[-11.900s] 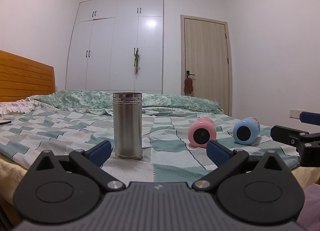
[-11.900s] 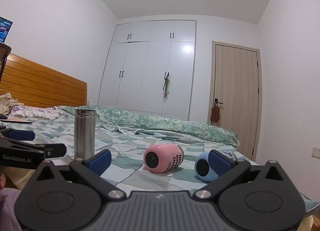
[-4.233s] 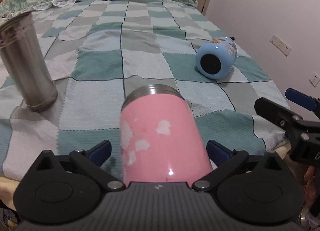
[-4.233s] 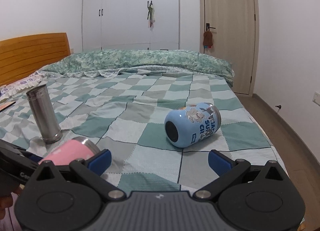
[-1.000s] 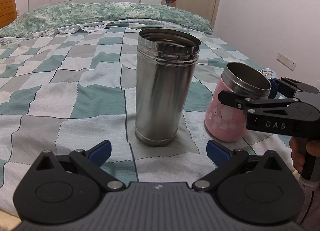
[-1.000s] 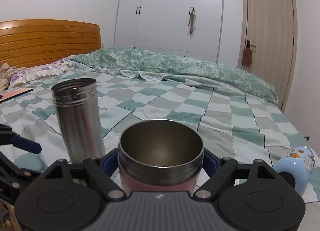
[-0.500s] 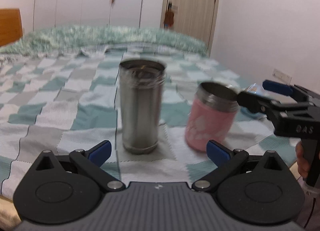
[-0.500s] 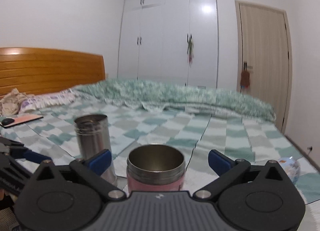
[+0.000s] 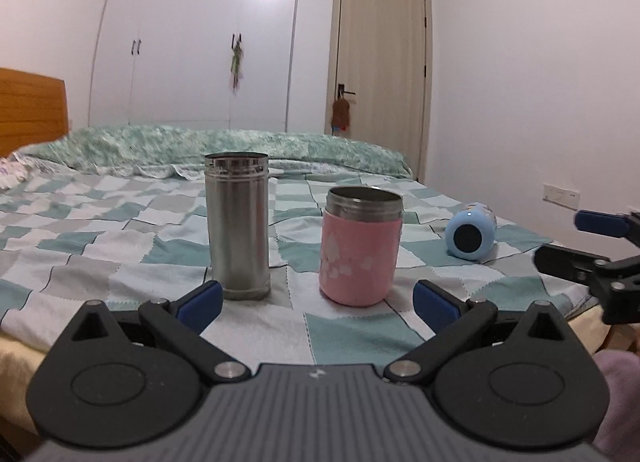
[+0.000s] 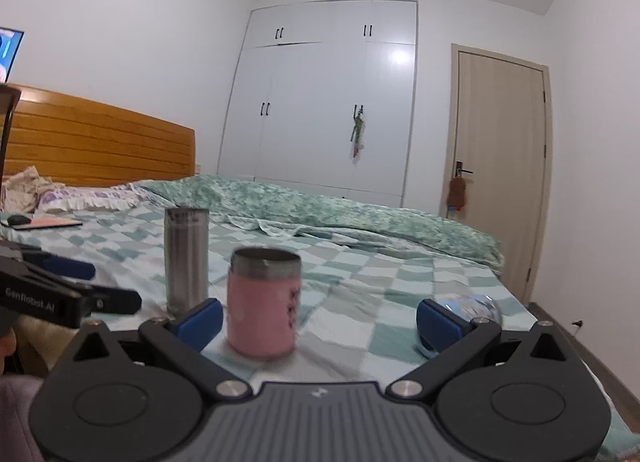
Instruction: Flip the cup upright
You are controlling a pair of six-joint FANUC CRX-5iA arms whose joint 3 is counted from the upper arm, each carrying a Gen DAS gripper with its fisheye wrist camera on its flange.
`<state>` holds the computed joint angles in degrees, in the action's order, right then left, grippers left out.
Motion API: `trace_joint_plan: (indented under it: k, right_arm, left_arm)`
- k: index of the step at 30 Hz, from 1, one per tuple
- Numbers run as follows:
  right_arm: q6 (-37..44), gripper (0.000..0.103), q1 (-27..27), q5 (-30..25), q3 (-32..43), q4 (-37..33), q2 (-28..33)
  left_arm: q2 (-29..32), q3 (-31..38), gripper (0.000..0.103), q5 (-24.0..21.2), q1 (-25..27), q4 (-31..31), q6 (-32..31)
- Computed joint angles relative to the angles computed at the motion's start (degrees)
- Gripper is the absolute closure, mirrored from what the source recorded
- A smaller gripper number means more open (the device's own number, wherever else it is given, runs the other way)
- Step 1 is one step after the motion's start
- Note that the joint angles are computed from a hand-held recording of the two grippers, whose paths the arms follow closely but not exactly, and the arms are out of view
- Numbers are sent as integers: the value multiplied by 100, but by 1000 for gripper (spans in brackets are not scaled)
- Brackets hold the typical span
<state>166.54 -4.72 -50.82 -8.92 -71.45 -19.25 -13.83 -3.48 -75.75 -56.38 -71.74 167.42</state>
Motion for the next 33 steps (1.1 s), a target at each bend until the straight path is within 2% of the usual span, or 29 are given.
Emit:
trace_joint_plan:
  k: [7,13,18,33]
  right_arm:
    - [629,0,-667,-289,-424,-587,-82]
    - [1092,0,-928,-405,-681,-1056,-148]
    - [1348,0,-992,-410,-763,-1197,-178]
    - [1318,0,-1012,-403,-779,-1236,-167]
  left_arm:
    - [408,-71,0,-624,-503,-530,868]
    - [592,-103,0,-995,-834,-1019,1082]
    - [576,-132,0,-989,-872,-1082,1173]
    - [616,-148,0,-1031,-947,-1170,1172]
